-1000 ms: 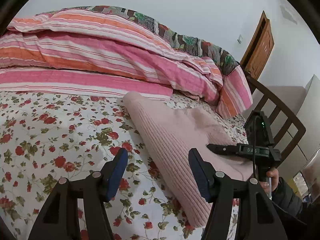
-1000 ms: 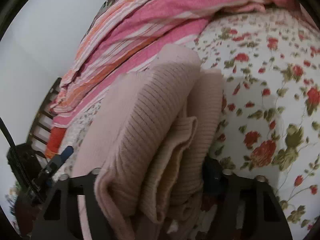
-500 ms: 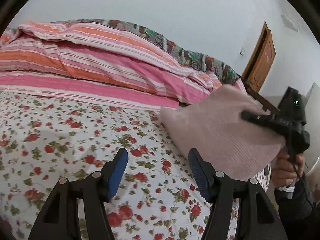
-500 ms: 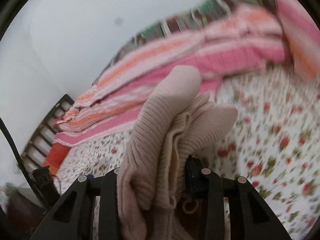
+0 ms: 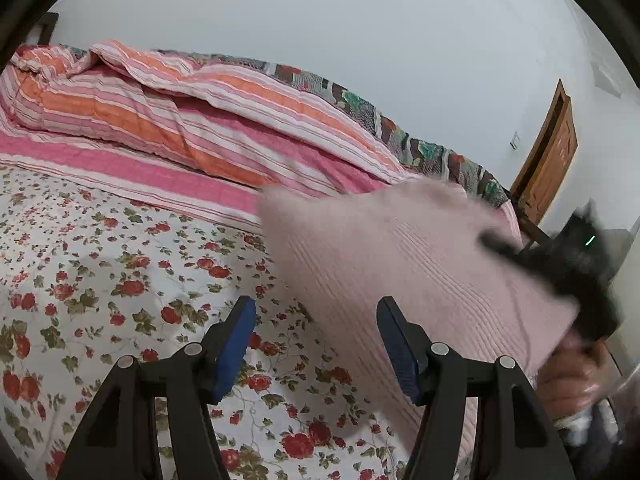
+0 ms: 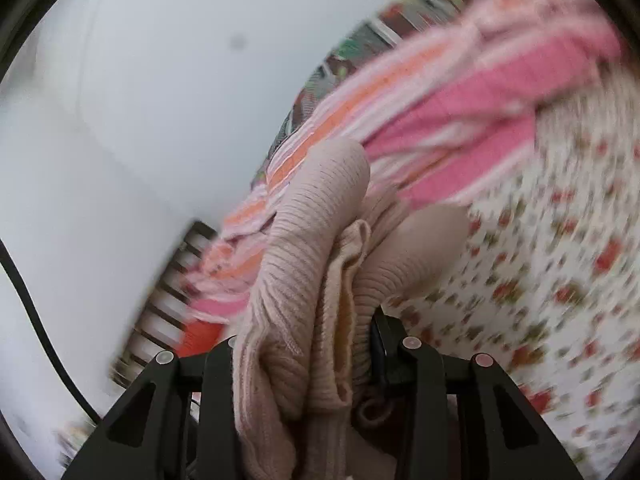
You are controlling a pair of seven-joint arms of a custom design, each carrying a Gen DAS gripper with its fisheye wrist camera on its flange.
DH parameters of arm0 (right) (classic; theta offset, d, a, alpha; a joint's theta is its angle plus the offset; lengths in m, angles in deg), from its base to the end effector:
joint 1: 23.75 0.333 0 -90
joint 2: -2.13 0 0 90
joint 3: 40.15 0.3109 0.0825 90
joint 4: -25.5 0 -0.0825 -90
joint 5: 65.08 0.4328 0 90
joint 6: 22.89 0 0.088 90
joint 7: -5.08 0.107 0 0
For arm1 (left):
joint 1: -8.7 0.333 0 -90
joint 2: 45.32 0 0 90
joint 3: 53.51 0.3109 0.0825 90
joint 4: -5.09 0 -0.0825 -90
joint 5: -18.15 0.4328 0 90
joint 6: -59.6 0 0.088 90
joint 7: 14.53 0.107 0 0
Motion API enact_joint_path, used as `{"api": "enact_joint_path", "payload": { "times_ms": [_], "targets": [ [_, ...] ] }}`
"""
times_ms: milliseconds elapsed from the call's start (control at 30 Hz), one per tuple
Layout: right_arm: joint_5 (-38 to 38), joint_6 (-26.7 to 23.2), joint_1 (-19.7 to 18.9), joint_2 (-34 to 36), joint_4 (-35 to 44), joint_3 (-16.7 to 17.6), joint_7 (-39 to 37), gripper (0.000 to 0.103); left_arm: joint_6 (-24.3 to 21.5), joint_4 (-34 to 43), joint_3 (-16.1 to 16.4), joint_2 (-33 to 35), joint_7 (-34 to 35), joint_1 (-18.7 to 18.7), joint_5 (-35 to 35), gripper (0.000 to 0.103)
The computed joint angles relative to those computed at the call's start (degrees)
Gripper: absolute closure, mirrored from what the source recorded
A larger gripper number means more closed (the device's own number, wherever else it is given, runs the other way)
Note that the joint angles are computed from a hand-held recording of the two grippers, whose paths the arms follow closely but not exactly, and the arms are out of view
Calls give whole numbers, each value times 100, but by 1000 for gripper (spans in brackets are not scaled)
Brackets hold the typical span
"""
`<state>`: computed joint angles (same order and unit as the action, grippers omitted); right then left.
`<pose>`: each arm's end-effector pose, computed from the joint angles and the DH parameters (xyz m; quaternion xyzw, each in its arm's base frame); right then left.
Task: Fold small clothes
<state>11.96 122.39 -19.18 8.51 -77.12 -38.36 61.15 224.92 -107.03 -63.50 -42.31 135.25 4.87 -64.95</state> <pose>0.6811 0.0639 0.5274 -0.5156 0.6538 0.0501 0.5516 0.6378 -0.0960 0.4829 -0.6023 0.5958 -0.5147 0.1321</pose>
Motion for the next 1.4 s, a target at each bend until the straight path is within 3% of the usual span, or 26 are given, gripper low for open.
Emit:
{"api": "enact_joint_path", "payload": {
  "times_ms": [33, 100, 200, 333, 433, 533, 600, 700, 733, 800, 967, 1067, 1133, 1200, 1300, 1400],
  "targets": [
    [123, -5, -27, 114, -50, -9, -114, 66, -54, 17, 10, 28, -93, 5, 137, 42],
    [-316, 224, -3, 267, -160, -31, 173, 66, -18, 38, -6, 99, -400, -14, 574, 42],
    [-2050, 711, 155, 450, -400, -226, 1185, 60, 34, 68, -67, 216, -929, -29, 1339, 42],
    [-2373, 549, -101, 276, -486, -52, 599, 54, -3, 191, -191, 407, -1346, 31, 1843, 42],
    [-3319, 1169, 78, 83, -635, -63, 419, 54, -92, 346, -301, 594, -1660, 117, 2068, 42],
    [-3435, 1506, 102, 96, -547, 5, -52, 55, -264, 571, -421, 832, -1893, 233, 2188, 42],
    [-3500, 1494, 90, 271, -297, 3, -43, 61, -281, 705, -489, 983, -2074, 284, 2348, 42],
    [-4206, 1435, 152, 627, 41, -119, 487, 86, -212, 844, -569, 1176, -2497, 328, 2799, 42],
    [-4489, 1411, 172, 814, 152, -183, 701, 87, -230, 890, -602, 1236, -2614, 355, 2939, 42],
    [-4546, 1338, 37, 883, 68, -121, 646, 88, -304, 955, -758, 1317, -2601, 502, 2935, 42],
    [-3750, 999, -364, 889, 120, 153, 96, 88, -514, 1038, -982, 1394, -2443, 765, 2619, 42],
    [-3364, 1169, -398, 845, -4, 217, -187, 88, -661, 1117, -987, 1452, -2381, 794, 2500, 42],
    [-3319, 1318, -353, 803, -88, 214, -315, 87, -446, 1158, -973, 1498, -2232, 721, 2607, 42],
    [-3403, 1386, -298, 759, -138, 191, -399, 87, -327, 1295, -893, 1621, -2438, 614, 3005, 42],
    [-3199, 1340, -343, 733, -162, 217, -598, 87, -644, 1788, -841, 1964, -2997, 602, 3612, 42],
    [-2947, 1190, -389, 733, -126, 220, -711, 87, -934, 2519, -490, 2466, -4139, 313, 4673, 43]
  ]
}}
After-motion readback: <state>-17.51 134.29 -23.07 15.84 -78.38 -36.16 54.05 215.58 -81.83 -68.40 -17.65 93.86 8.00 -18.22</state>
